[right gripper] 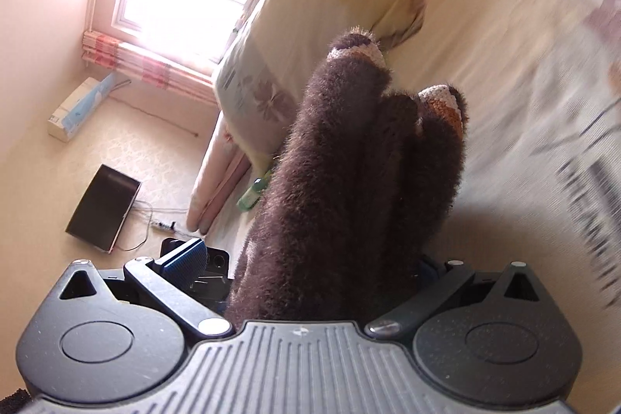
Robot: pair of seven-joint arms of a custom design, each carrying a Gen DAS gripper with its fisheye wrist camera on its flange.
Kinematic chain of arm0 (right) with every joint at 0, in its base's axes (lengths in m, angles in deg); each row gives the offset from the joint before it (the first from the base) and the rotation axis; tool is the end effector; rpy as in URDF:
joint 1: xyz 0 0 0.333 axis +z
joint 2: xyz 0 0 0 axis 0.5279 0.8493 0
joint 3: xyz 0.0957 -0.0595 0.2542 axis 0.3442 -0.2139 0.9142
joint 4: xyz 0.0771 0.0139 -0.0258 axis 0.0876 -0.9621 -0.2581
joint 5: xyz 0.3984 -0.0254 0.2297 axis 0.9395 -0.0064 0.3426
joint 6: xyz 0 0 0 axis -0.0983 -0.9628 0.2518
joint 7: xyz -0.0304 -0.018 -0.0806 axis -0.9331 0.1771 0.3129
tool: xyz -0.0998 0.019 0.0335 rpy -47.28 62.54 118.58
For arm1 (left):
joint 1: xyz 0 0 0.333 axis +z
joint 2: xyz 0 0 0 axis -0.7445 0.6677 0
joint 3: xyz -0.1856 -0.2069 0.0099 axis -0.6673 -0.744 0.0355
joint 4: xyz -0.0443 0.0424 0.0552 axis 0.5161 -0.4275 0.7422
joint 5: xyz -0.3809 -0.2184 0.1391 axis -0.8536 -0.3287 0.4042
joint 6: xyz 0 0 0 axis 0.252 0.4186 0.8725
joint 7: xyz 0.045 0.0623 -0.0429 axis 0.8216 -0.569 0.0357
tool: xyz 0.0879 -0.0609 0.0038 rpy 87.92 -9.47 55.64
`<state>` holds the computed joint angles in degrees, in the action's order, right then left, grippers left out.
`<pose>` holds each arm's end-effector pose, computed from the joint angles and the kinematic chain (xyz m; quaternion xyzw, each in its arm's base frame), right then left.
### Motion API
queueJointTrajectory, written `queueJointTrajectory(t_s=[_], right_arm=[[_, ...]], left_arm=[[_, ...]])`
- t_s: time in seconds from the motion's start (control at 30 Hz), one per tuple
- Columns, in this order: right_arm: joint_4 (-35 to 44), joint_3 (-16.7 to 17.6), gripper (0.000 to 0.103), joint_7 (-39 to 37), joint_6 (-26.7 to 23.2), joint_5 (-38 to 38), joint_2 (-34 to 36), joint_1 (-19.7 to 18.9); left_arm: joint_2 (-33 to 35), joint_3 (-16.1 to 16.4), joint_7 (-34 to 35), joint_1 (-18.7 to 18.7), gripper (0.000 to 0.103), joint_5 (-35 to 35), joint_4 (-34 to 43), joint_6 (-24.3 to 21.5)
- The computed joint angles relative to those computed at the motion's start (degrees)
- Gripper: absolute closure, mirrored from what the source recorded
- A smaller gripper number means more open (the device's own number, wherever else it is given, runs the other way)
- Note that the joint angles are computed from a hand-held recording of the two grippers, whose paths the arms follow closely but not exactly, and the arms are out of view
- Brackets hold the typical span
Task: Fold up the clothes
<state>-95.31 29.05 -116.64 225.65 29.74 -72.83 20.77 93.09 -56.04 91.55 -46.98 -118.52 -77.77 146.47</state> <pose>0.2781 0.4611 0.4313 -0.3510 0.7343 0.0312 0.5802 0.5829 -0.1726 0.3939 0.3961 -0.7137 0.3641 0.4485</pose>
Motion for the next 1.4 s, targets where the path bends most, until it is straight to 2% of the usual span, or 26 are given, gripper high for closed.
queueJointTrajectory(t_s=[0.23,0.4,0.57,0.6,0.73,0.83,0.9,1.0,1.1,1.17,1.23,1.3,1.4], right_arm=[[-8.5,-11.9,0.0,-5.9,-1.4,-2.5,-0.1,10.2],[-13.2,-18.9,0.0,-10.4,-0.4,-3.1,0.0,14.7],[-15.3,-24.6,0.0,-15.1,-1.8,-2.9,2.6,18.4],[-15.3,-25.1,0.0,-15.2,-3.4,-2.4,2.9,19.0],[-17.8,-25.6,0.0,-10.2,-15.9,-1.8,-3.1,23.7],[-18.1,-21.4,0.0,-4.3,-21.7,-4.3,-11.6,24.1],[-15.5,-19.3,0.0,-2.7,-26.8,-7.1,-14.9,23.6],[-8.7,-18.8,0.0,-7.2,-26.0,-13.6,-11.5,19.8],[-2.1,-15.6,0.0,-10.9,-28.8,-19.5,-6.0,16.1],[0.4,-15.4,0.0,-13.1,-35.0,-19.8,-0.1,17.0],[1.9,-15.6,0.0,-13.4,-41.4,-18.6,5.5,18.0],[3.4,-12.6,0.0,-11.2,-45.0,-22.0,6.2,16.0],[10.1,-12.5,0.0,-14.8,-51.1,-25.6,11.6,13.9]], left_arm=[[5.0,-3.0,-0.5,-2.2,0.002,-2.0,5.4,2.5],[7.6,-4.9,-0.9,-3.1,0.002,-3.4,7.4,6.0],[7.9,-5.8,-1.0,-3.7,0.002,-2.6,5.8,8.4],[7.9,-5.8,-1.2,-3.7,0.002,-1.9,5.4,8.5],[5.9,-5.0,1.1,-3.1,0.002,1.3,3.6,7.6],[1.7,-3.6,4.3,-2.4,0.002,3.0,1.4,7.9],[-2.8,-2.5,7.4,-2.6,0.002,5.3,-1.5,10.7],[-11.3,-0.6,14.1,-3.4,0.001,8.7,-8.6,17.8],[-22.6,0.2,18.9,-5.8,0.001,9.5,-18.7,28.9],[-27.7,1.8,21.4,-6.3,0.001,11.0,-23.9,32.8],[-30.2,3.4,21.4,-6.7,0.001,13.0,-26.5,33.9],[-32.3,4.9,20.4,-7.0,0.001,14.4,-28.7,35.1],[-36.9,7.4,21.7,-8.0,0.001,14.8,-33.9,39.7]])
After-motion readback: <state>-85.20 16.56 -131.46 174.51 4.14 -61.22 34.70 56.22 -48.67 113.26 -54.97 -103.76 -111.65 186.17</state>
